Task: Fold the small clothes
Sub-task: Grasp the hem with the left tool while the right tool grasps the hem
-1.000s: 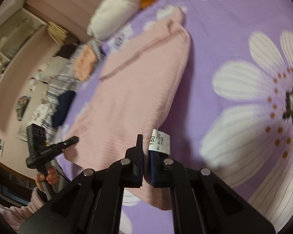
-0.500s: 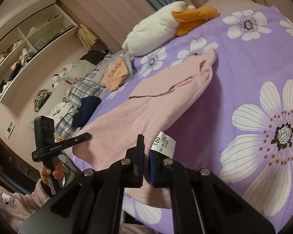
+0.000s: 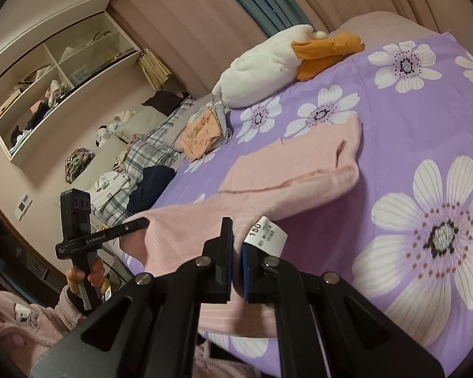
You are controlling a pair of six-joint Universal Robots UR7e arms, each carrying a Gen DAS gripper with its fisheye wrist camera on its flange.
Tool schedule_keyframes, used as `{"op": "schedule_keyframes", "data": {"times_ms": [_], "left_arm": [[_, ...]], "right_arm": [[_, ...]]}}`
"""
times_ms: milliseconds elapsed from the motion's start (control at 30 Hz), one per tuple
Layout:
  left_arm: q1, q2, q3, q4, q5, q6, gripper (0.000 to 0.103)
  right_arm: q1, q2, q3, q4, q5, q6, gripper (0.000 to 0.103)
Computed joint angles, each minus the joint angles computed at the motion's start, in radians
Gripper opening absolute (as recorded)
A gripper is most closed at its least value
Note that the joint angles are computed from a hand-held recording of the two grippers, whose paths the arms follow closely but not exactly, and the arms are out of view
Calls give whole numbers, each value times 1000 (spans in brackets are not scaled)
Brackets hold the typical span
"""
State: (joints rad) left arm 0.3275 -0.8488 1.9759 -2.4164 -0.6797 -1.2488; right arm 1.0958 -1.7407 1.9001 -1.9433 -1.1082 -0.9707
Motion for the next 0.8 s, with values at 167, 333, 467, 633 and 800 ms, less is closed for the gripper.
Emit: {"op": "schedule_keyframes", "data": {"times_ms": [167,333,467,633,800], "left_arm": [[52,4,-20,-23,40,47,3],[117,16,-60,-52,86,108,3],[180,30,-99,-68,98,151,3],[259,48,-143,-94,83,202,3],[344,77,-201,-97,42,234,3]], "right_arm": [[62,90,-41,-114,4,83,6],[115,190,-100,-222,-5,175,6],[148,274,-157,-283,-32,241,6],[182,388,-245,-329,-72,322,6],[195,492,-324,-360,-123,384,6]]}}
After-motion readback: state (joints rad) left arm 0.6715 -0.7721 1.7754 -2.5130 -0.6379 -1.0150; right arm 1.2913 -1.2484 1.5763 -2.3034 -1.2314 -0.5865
